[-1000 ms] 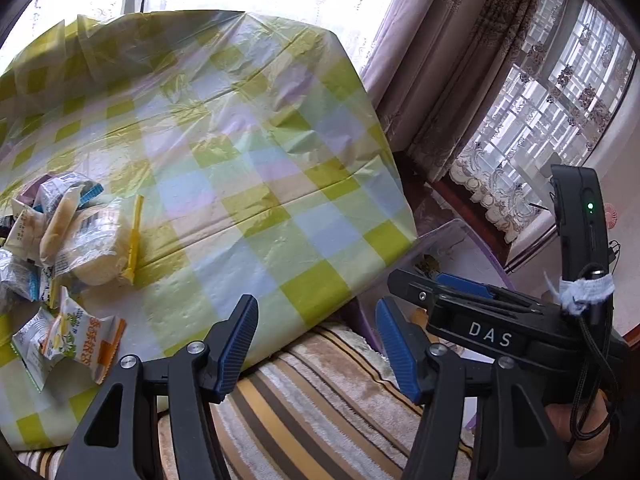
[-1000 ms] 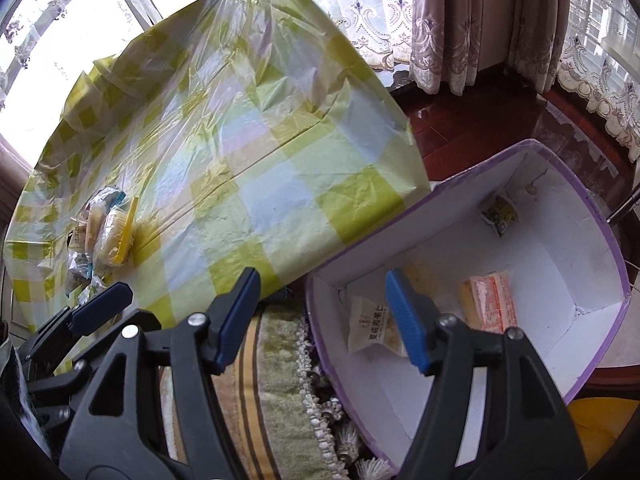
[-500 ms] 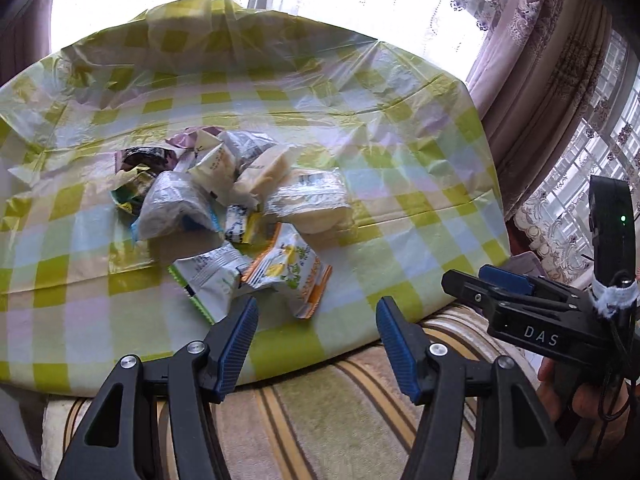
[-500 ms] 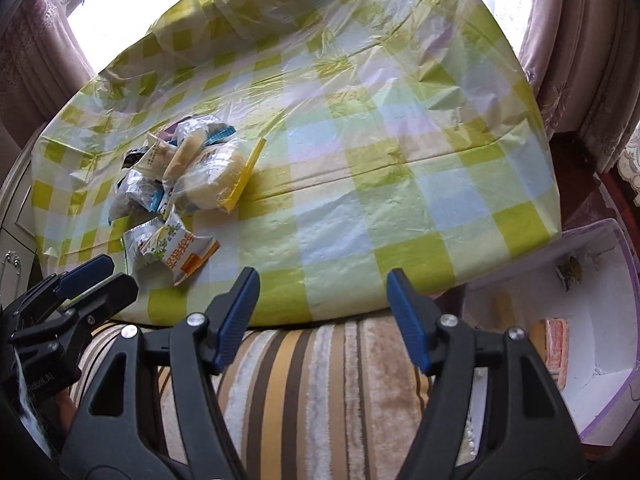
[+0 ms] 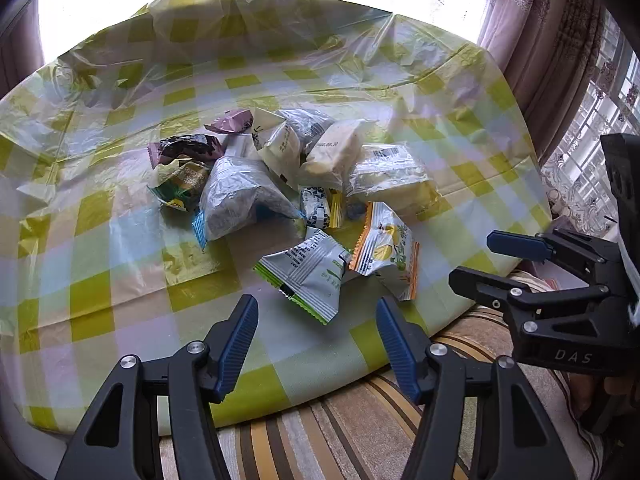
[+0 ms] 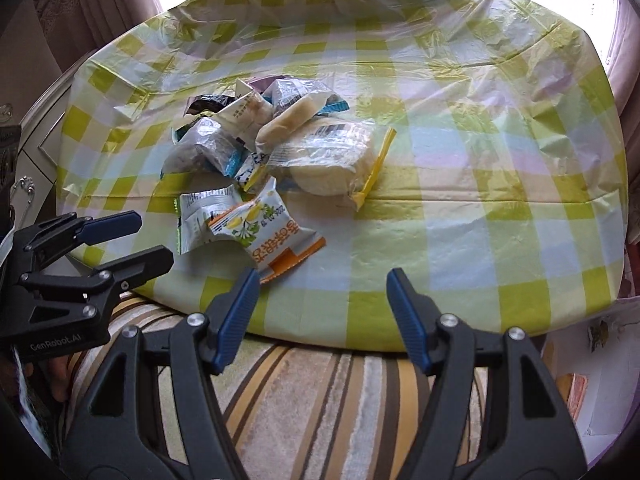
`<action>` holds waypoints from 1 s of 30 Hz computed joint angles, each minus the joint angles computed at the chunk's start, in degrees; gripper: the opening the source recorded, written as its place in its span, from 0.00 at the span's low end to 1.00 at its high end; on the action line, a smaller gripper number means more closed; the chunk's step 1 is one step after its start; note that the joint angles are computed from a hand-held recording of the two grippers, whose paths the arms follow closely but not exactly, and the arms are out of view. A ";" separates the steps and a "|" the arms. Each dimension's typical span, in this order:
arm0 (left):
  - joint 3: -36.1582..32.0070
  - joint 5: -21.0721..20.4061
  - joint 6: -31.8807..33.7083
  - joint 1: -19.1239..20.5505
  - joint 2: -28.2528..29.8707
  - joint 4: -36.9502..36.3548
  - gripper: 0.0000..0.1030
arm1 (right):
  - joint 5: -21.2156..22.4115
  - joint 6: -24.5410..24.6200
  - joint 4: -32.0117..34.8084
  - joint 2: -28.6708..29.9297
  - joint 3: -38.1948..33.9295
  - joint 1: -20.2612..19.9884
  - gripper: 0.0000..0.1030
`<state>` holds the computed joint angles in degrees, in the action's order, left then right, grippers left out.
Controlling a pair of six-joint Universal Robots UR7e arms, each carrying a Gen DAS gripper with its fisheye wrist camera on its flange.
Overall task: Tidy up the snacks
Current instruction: 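Move both open tools back over the snack pile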
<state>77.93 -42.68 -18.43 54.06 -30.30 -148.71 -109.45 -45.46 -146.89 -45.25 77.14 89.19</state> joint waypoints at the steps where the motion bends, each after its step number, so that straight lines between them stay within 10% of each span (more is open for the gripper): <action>1: -0.76 -0.33 1.06 0.28 0.30 0.59 0.61 | -0.31 -0.52 -0.07 0.23 0.04 0.15 0.67; 30: -8.38 -3.22 12.29 4.43 3.27 5.04 0.61 | -2.48 -1.70 4.59 6.97 -6.61 1.28 0.68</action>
